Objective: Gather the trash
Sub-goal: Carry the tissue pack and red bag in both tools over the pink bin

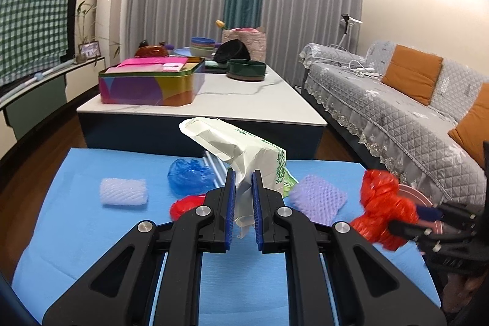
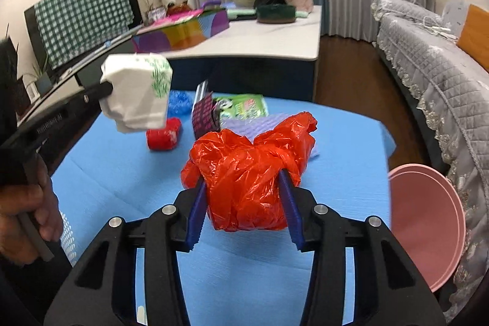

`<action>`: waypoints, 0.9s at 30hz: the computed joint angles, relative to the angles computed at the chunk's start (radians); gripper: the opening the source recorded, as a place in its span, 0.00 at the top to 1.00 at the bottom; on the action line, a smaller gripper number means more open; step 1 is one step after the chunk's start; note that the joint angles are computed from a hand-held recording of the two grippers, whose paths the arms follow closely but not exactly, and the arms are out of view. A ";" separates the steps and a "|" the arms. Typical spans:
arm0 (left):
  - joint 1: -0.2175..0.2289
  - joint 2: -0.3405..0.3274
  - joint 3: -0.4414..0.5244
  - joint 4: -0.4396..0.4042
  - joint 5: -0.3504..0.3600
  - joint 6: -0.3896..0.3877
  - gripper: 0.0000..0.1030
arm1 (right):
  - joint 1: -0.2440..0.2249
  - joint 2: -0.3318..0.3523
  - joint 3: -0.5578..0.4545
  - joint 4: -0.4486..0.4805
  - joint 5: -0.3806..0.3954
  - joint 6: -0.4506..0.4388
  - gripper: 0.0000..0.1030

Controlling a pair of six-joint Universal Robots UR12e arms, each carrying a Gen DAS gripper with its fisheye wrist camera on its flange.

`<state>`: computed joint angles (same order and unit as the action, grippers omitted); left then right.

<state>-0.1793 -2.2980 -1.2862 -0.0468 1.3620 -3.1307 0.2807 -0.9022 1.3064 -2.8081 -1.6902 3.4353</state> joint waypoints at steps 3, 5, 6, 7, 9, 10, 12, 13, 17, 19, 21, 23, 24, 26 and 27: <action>-0.006 0.006 -0.007 0.004 0.000 0.012 0.90 | -0.002 -0.023 0.034 -0.047 -0.025 0.012 0.56; -0.009 0.008 -0.011 0.007 -0.001 0.019 0.89 | -0.002 -0.035 0.054 -0.077 -0.046 0.015 0.56; -0.010 0.009 -0.012 0.008 -0.001 0.022 0.89 | -0.003 -0.042 0.066 -0.094 -0.055 0.019 0.56; -0.012 0.010 -0.013 0.009 -0.002 0.026 0.89 | -0.004 -0.047 0.072 -0.103 -0.061 0.022 0.56; -0.017 0.012 -0.014 0.010 -0.008 0.035 0.89 | -0.004 -0.057 0.088 -0.126 -0.079 0.027 0.56; -0.018 0.012 -0.014 0.010 -0.010 0.038 0.89 | -0.004 -0.063 0.099 -0.141 -0.095 0.028 0.56; -0.024 0.012 -0.014 0.009 -0.017 0.049 0.89 | -0.003 -0.074 0.116 -0.160 -0.113 0.033 0.56; -0.026 0.012 -0.014 0.009 -0.021 0.054 0.89 | -0.003 -0.079 0.126 -0.171 -0.124 0.037 0.56; -0.036 0.010 -0.012 0.005 -0.034 0.075 0.89 | -0.006 -0.097 0.155 -0.201 -0.173 0.047 0.56; -0.042 0.007 -0.008 0.002 -0.039 0.081 0.89 | -0.009 -0.106 0.170 -0.215 -0.194 0.058 0.56; -0.046 0.005 -0.004 -0.001 -0.046 0.088 0.89 | -0.010 -0.111 0.179 -0.222 -0.219 0.063 0.56; -0.051 0.002 0.001 -0.006 -0.051 0.094 0.90 | -0.011 -0.118 0.190 -0.230 -0.246 0.067 0.56; -0.053 0.001 0.002 -0.007 -0.053 0.096 0.89 | -0.012 -0.120 0.194 -0.233 -0.254 0.070 0.56; -0.057 -0.002 0.005 -0.011 -0.057 0.101 0.89 | -0.015 -0.125 0.201 -0.235 -0.272 0.077 0.56; -0.059 -0.004 0.008 -0.014 -0.059 0.104 0.89 | -0.016 -0.127 0.205 -0.236 -0.279 0.080 0.56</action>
